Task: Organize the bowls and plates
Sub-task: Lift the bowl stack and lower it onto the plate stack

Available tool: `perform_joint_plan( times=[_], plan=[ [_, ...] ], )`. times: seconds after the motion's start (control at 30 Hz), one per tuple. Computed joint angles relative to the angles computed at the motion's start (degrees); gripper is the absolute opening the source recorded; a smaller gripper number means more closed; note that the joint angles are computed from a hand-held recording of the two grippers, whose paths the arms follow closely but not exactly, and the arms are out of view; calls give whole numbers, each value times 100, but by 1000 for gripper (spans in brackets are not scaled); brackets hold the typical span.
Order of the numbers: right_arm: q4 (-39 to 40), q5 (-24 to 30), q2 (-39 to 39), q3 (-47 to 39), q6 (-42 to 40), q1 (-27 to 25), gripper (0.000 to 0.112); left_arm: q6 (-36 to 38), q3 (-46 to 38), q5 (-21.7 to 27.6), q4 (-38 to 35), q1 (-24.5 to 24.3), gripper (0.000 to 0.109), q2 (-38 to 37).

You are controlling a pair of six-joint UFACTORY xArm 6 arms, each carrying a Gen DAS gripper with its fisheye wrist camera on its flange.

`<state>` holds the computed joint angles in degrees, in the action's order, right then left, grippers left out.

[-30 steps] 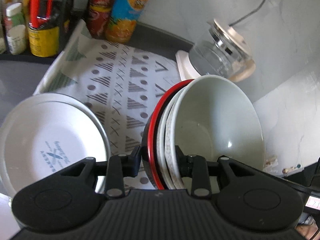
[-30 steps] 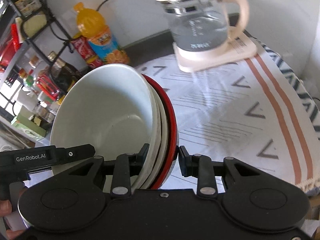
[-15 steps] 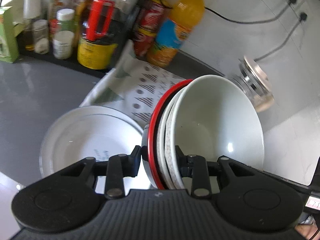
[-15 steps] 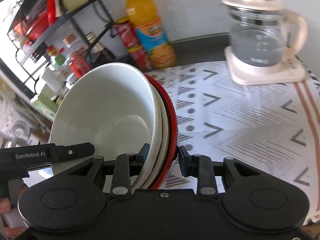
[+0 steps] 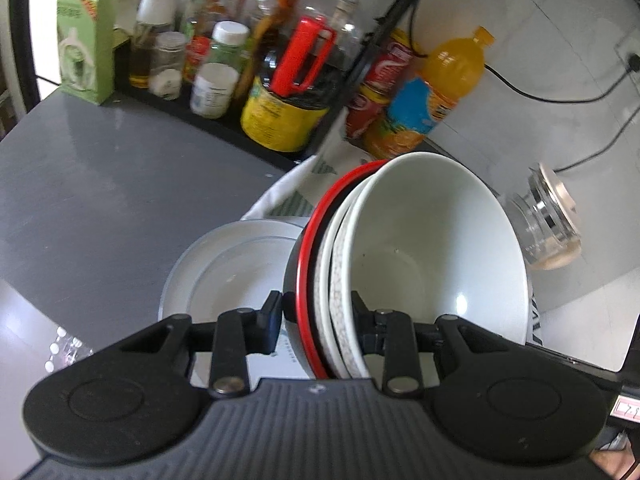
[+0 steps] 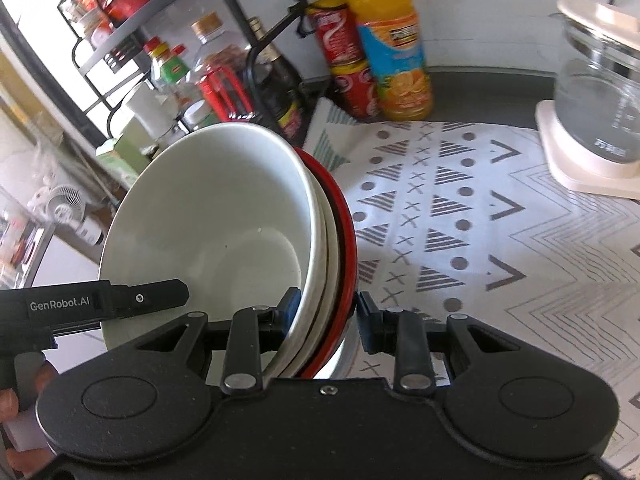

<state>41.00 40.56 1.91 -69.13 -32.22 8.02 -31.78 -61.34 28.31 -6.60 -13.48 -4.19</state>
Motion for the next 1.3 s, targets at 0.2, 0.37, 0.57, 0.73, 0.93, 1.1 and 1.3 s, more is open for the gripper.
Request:
perform_joint_plan(
  times=[0.2, 0.37, 0.57, 0.73, 0.93, 1.1, 1.3],
  plan=[
    [-173, 264, 228, -237, -54, 102, 29, -315, 174, 23, 156, 109, 31, -86],
    [-353, 497, 444, -431, -94, 163, 29, -569, 284, 41, 234, 189, 31, -92],
    [-542, 729, 694, -625, -146, 226, 29, -861, 380, 72, 347, 254, 31, -47],
    [-692, 866, 846, -753, -144, 269, 29, -985, 441, 109, 289, 299, 31, 15],
    [-715, 914, 980, -839, -93, 267, 30, -888, 455, 109, 136, 327, 31, 110],
    [-677, 843, 974, -823, -123, 281, 30, -958, 517, 77, 96, 336, 31, 108],
    [-663, 838, 999, -842, -81, 282, 31, -858, 509, 83, -14, 350, 32, 132]
  ],
)
